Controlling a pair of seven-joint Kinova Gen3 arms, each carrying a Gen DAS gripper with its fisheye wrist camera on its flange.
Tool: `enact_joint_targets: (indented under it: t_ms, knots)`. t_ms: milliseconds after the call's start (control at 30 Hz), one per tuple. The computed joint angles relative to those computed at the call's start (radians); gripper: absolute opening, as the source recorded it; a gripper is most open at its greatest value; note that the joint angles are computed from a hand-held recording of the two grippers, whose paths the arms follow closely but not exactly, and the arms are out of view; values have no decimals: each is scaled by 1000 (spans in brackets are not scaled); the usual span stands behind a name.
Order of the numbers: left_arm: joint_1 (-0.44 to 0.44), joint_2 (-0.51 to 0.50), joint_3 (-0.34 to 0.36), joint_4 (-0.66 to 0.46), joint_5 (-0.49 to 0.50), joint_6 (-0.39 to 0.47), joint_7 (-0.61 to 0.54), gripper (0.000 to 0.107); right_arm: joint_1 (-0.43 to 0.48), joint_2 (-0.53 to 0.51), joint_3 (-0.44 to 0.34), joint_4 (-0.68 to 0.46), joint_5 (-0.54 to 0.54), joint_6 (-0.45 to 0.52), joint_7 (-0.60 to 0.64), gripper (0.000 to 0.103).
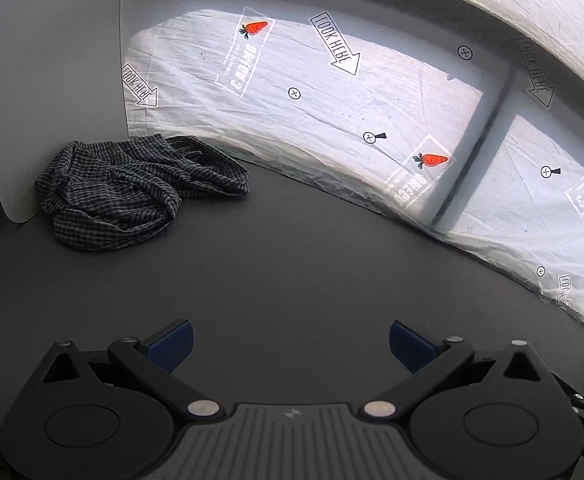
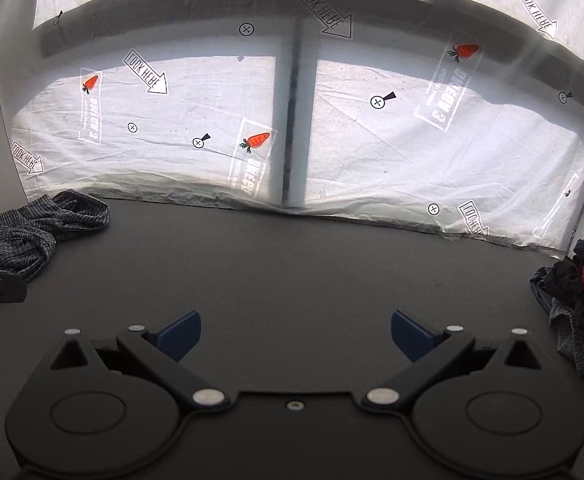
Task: Fold clothes
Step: 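Move both tools toward the crumpled plaid shirt and close the right gripper on it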
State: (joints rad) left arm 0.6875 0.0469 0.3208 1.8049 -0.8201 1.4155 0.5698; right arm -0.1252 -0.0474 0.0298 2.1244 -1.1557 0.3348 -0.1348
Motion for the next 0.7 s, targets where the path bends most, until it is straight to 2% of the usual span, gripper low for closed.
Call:
enact_joint_targets:
  t_ms: [67, 133, 233, 333, 400, 500, 567, 600, 700]
  knots:
    - [-10, -57, -88, 73, 35, -81, 32, 103, -66, 48, 10, -42, 38, 3, -16, 103]
    - [-17, -94, -180, 134, 62, -163, 51, 103, -158, 99, 54, -97, 119, 29, -70, 103]
    - [-60, -144, -296, 214, 119, -285, 39, 103, -297, 171, 101, -158, 240, 7, -152, 102]
    - [-199, -179, -329, 299, 153, -407, 28, 103, -420, 270, 154, -252, 362, 26, -256, 102]
    - [-291, -182, -370, 342, 180, -477, -33, 103, -481, 352, 178, -343, 443, 65, -329, 99]
    - [-430, -165, -398, 379, 194, -537, -115, 102, -496, 473, 134, -482, 534, 100, -419, 85]
    - [-523, -154, -401, 398, 192, -572, -156, 102, -486, 553, 89, -575, 525, 128, -429, 75]
    - [-569, -147, -408, 407, 188, -593, -178, 102, -490, 592, 75, -621, 509, 143, -436, 74]
    - [-700, -124, -421, 428, 162, -661, -233, 100, -540, 701, 91, -760, 428, 198, -463, 63]
